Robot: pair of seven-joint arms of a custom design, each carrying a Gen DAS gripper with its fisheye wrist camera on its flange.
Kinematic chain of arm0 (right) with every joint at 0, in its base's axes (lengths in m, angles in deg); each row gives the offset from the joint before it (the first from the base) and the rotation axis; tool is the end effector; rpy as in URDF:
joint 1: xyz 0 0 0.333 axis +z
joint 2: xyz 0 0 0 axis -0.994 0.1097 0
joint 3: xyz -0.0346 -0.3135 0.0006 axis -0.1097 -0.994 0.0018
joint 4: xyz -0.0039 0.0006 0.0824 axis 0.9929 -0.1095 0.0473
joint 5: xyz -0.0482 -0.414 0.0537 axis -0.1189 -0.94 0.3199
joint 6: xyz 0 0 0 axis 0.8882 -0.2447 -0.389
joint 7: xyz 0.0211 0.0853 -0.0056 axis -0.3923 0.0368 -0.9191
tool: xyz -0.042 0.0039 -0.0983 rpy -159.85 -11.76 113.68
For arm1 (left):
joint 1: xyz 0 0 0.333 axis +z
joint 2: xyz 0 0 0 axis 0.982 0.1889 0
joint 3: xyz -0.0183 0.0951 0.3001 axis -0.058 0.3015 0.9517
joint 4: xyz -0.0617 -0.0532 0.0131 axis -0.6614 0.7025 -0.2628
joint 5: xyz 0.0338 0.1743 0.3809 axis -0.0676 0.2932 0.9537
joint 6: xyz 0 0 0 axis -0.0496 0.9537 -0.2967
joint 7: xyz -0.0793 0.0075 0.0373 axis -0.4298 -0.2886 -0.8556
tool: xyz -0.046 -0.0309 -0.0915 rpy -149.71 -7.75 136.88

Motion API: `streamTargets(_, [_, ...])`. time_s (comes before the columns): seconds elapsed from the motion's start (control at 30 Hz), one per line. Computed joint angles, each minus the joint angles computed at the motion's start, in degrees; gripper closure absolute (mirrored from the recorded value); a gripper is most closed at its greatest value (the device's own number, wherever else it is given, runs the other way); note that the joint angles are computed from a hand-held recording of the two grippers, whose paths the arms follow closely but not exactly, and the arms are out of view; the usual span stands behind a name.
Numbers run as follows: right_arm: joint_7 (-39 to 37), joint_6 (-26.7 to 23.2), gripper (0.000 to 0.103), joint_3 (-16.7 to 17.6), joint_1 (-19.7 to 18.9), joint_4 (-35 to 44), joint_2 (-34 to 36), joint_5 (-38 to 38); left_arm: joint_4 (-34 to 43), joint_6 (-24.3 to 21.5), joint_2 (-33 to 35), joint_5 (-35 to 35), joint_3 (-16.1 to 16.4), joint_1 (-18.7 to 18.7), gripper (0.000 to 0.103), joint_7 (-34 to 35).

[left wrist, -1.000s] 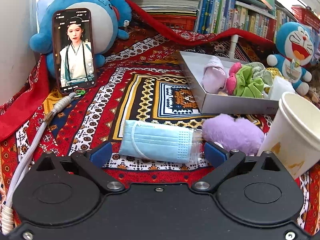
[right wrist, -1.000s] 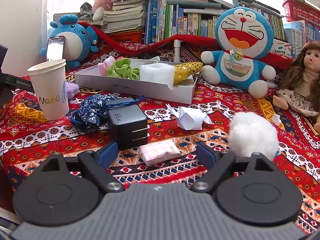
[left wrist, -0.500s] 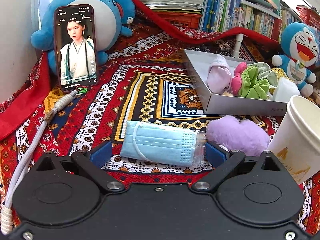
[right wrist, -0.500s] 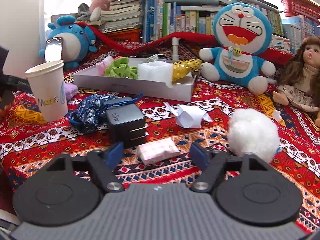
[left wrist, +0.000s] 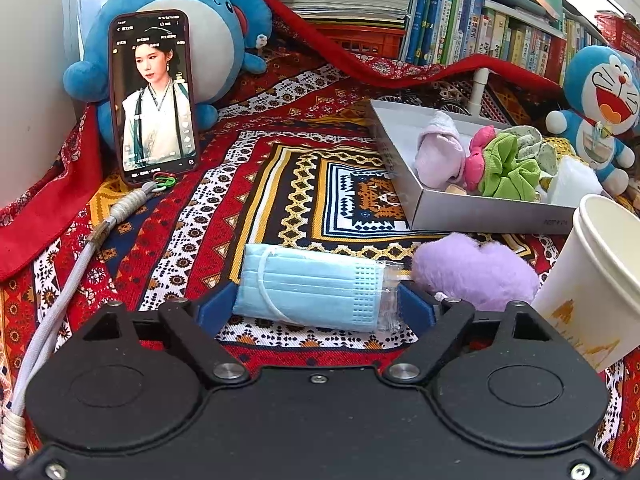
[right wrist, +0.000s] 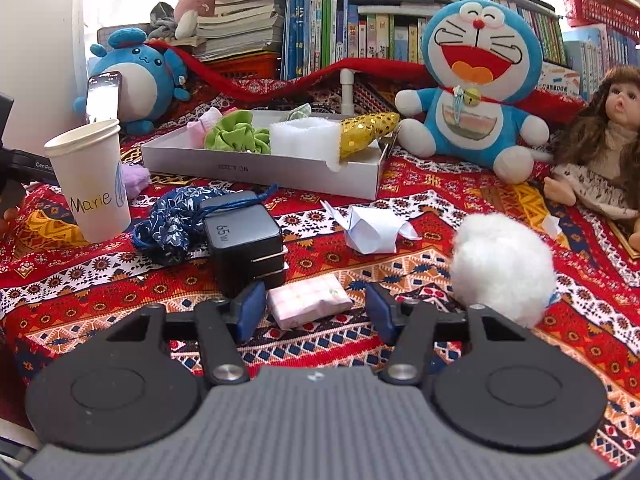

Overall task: Organize soft objects
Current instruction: 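Grasp the blue face mask with the left tool while the right tool grasps the pink packet, then carry the blue face mask and pink packet over the white tray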

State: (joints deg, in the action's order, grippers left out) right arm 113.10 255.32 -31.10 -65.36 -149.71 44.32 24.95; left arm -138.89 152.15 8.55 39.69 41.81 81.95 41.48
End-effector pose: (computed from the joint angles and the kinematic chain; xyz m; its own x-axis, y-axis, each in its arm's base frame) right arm 0.3676 -0.0540 0.4503 0.1491 -0.9868 -0.0633 -0.5379 -0.0272 -0.8426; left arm 0.5195 -0.1372 0.4516 -0.1606 -0.9855 0.0553 -0.6308 0.0594 -0.7737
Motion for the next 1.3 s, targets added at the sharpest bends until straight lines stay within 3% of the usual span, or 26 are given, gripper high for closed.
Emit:
streamTargets(0.1, [-0.08, -0.09, 0.052, -0.05, 0.12, -0.18, -0.58, 0.11, -0.2, -0.26, -0.53, -0.02, -0.26, 0.26, 0.021, -0.75])
streamTargets(0.23, [0.74, 1.37, 0.053, 1.52, -1.22, -0.9, -1.0, -0.32, -0.45, -0.21, -1.16, -1.23, 0.69, -0.82, 0.021, -0.25])
streamTargets(0.43, [3.04, 2.44, 0.053, 3.65, -3.24, -0.58, -1.51, -1.45, -0.58, 0.35, -2.55, -1.41, -0.56, 0.5, 0.021, -0.75])
streamTargets(0.67, [7.21, 2.88, 0.053, 4.81, -4.23, 2.08, -0.12, -2.04, -0.01, 0.06, -4.16, -5.25, 2.55, -3.23, 0.021, 2.57])
streamTargets(0.77, [8.76, 3.05, 0.053, 4.73, -4.0, 3.56, 1.03, -2.27, 0.88, -0.62, -4.33, -8.12, 5.32, -6.57, 0.021, 5.27])
streamTargets(0.87, [10.22, 2.74, 0.052, 4.76, -3.49, 5.53, 2.5, -2.42, 2.62, -2.1, -4.13, -12.61, 8.99, -11.25, 0.021, 9.36])
streamTargets(1.03, [11.64, 1.51, 0.052, 3.87, -1.38, 9.57, 5.27, -2.29, 6.62, -5.63, -3.21, -19.56, 11.64, -15.6, 0.021, 16.2])
streamTargets(1.3, [10.02, -2.19, 0.052, 1.02, 3.94, 16.02, 9.42, 0.31, 15.07, -12.96, 0.28, -26.58, 9.93, -16.02, 0.021, 22.29])
